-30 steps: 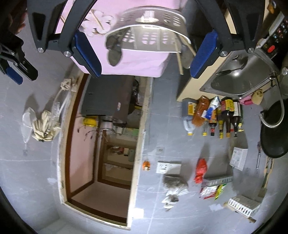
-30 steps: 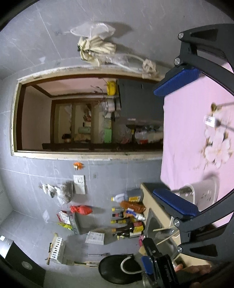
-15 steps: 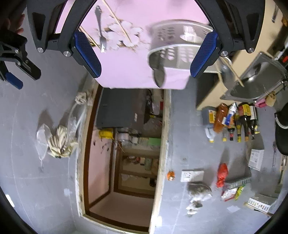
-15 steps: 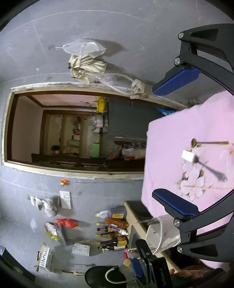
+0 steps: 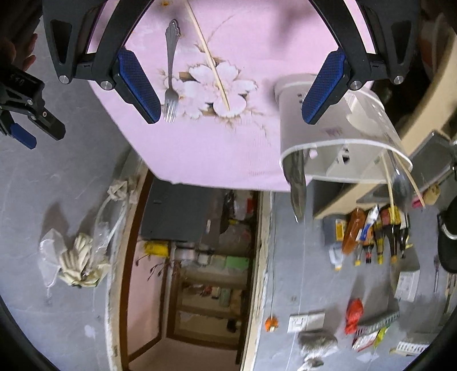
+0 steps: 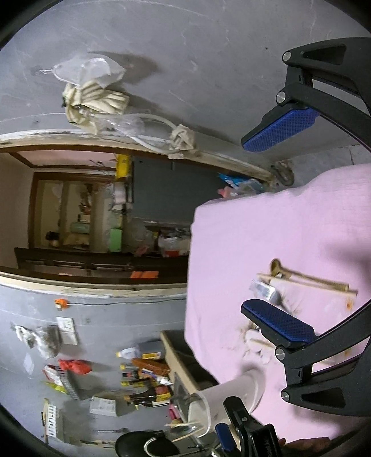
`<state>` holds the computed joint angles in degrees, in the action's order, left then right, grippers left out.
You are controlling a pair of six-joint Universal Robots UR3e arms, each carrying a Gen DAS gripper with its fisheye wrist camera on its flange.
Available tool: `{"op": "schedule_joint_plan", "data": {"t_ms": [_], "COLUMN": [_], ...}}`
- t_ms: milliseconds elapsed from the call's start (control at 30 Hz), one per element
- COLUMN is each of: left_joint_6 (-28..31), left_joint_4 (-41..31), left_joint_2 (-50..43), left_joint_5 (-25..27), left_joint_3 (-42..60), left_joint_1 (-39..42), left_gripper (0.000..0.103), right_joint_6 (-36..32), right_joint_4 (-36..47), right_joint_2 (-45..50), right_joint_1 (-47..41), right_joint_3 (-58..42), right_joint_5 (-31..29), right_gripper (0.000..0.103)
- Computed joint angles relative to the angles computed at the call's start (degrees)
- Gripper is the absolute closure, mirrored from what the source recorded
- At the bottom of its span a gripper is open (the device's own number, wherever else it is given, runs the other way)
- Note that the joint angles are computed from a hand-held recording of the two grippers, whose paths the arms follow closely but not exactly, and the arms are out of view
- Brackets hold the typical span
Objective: Organize utensils
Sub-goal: 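Move both tools back over the last chopstick and gold spoon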
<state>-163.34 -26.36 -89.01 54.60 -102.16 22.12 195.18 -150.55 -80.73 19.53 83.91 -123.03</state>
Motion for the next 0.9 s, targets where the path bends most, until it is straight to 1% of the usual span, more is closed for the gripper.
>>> {"op": "schedule_joint_plan", "data": {"t_ms": [67, 167, 267, 400, 433, 500, 533, 567, 600, 667, 767, 833, 867, 900], "left_joint_6": [-0.65, -0.93, -1.28, -2.00, -2.17, -2.37, -2.44, -2.53, -2.58, -2.67, -2.86, -2.86, -2.86, -2.83], "left_joint_4": [0.40, 0.05, -0.82, -1.92, -1.99, -2.13, -2.23, -2.46, -2.66, -3.20, -5.05, -6.49, -7.61, -8.59], "left_joint_2": [-2.29, -5.26, -8.16, -11.33, -11.89, -12.83, -13.34, -14.03, -14.54, -15.77, -17.82, -18.87, -19.53, -19.94], "left_joint_5": [3.43, 6.65, 9.35, 11.48, 11.78, 12.18, 12.35, 12.62, 12.78, 13.12, 13.46, 13.28, 12.88, 12.39], "left_joint_3": [0.79, 2.47, 4.50, 6.91, 7.22, 7.80, 8.14, 8.67, 9.07, 10.06, 12.21, 13.51, 14.42, 14.97], "left_joint_1": [-2.38, -4.64, -6.23, -7.48, -7.72, -8.23, -8.52, -8.95, -9.29, -10.05, -10.90, -11.21, -11.29, -11.23], "left_gripper": [0.003, 0.003, 0.003, 0.003, 0.004, 0.004, 0.004, 0.005, 0.007, 0.012, 0.022, 0.033, 0.036, 0.041], "right_joint_6": [-0.24, -0.51, -0.52, -0.97, -1.11, -1.56, -1.85, -2.06, -2.19, -2.22, -2.27, -2.60, -2.96, -3.14], "right_joint_4": [-1.31, -3.75, -4.47, -4.80, -4.19, -2.93, -2.02, -1.23, -1.01, -0.94, -0.36, -0.35, -0.28, -0.06], "right_joint_2": [0.11, 0.79, 2.35, 5.49, 6.44, 8.15, 9.17, 10.18, 10.92, 12.08, 13.45, 13.87, 13.71, 13.89], "right_joint_1": [-2.36, -5.52, -8.01, -10.71, -11.20, -12.03, -12.23, -12.35, -12.56, -12.60, -12.64, -12.87, -13.21, -13.27], "right_joint_3": [1.95, 4.67, 5.70, 5.55, 4.94, 3.91, 3.18, 2.46, 2.23, 1.86, 1.17, 0.95, 1.14, 0.99], "right_joint_5": [3.22, 8.54, 13.21, 19.70, 21.15, 23.89, 24.74, 25.79, 27.11, 28.76, 30.59, 32.18, 33.06, 33.69], "right_gripper": [0.001, 0.002, 0.002, 0.003, 0.006, 0.021, 0.024, 0.030, 0.036, 0.044, 0.057, 0.059, 0.060, 0.060]}}
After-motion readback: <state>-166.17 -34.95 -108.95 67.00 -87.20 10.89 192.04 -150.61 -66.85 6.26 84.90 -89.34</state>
